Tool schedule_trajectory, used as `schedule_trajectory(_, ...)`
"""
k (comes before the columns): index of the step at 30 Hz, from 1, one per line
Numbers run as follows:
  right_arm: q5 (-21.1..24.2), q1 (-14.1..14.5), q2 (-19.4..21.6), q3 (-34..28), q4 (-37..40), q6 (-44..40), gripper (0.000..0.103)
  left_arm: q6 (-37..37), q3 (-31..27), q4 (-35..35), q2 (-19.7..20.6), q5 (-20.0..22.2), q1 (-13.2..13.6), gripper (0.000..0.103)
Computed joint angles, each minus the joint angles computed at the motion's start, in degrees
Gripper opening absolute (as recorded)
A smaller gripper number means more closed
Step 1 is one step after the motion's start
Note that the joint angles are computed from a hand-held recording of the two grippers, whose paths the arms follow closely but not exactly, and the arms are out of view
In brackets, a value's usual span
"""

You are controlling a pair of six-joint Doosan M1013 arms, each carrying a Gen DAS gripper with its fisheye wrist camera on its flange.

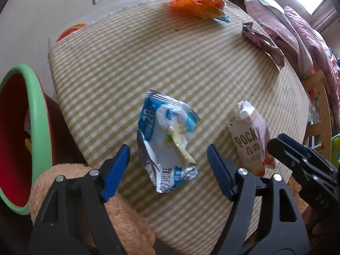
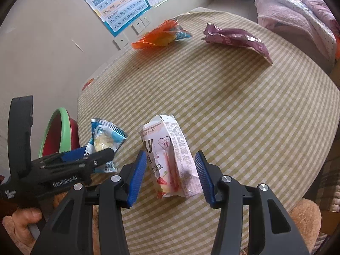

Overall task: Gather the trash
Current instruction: 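Lift the blue-white snack bag with the left tool while the right tool lifts the POCKY bag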

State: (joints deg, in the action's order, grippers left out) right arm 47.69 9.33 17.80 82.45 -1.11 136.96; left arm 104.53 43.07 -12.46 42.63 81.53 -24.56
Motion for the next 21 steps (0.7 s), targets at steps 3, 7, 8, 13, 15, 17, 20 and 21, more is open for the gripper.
schedule_trajectory(3, -0.40, -0.18, 0.34, -0.16, 1.50, -1.10, 0.047, -0.46, -0.31, 0.66, 0.39, 0.68, -0.04, 0.041)
schedule_trajectory(7, 0.53, -0.20, 1.33, -1.09, 1.76, -1.47, 0.051, 0.54, 0.14, -1.56, 0.14, -0.02, 0.29, 0.035)
schedule_trajectory(8, 0.22, -0.24, 1.31, -1.00, 1.97, -1.59, 0.051, 1.19, 0.55, -1.77, -0.13, -0.44, 0.25, 0.035)
schedule_trajectory(13, 0.82, -0.26, 1.73, -1.19, 2.45, -2.58, 0.055, 1.79, 1.77, -1.46, -0.96, -2.65, -0.15, 0.034)
schedule_trajectory(15, 1.68, -0.31, 2.06, -1.32, 3.24, -2.91, 0.055, 1.79, 1.65, -1.83, -0.90, -2.80, -0.12, 0.034)
schedule_trajectory(17, 2.27, -0.15, 2.30, -1.51, 3.32, -3.30, 0.050, 1.88, 1.83, -1.70, -0.96, -3.04, -0.18, 0.034)
schedule_trajectory(20, 1.74, 0.51, 2.10, -1.64, 1.63, -3.10, 0.042, 2.03, 2.07, -1.70, -1.15, -3.36, -0.23, 0.034)
schedule_trajectory(21, 1.37, 0.75, 1.91, -1.62, 0.75, -2.58, 0.041, 2.14, 2.24, -1.78, -1.29, -3.59, -0.20, 0.034)
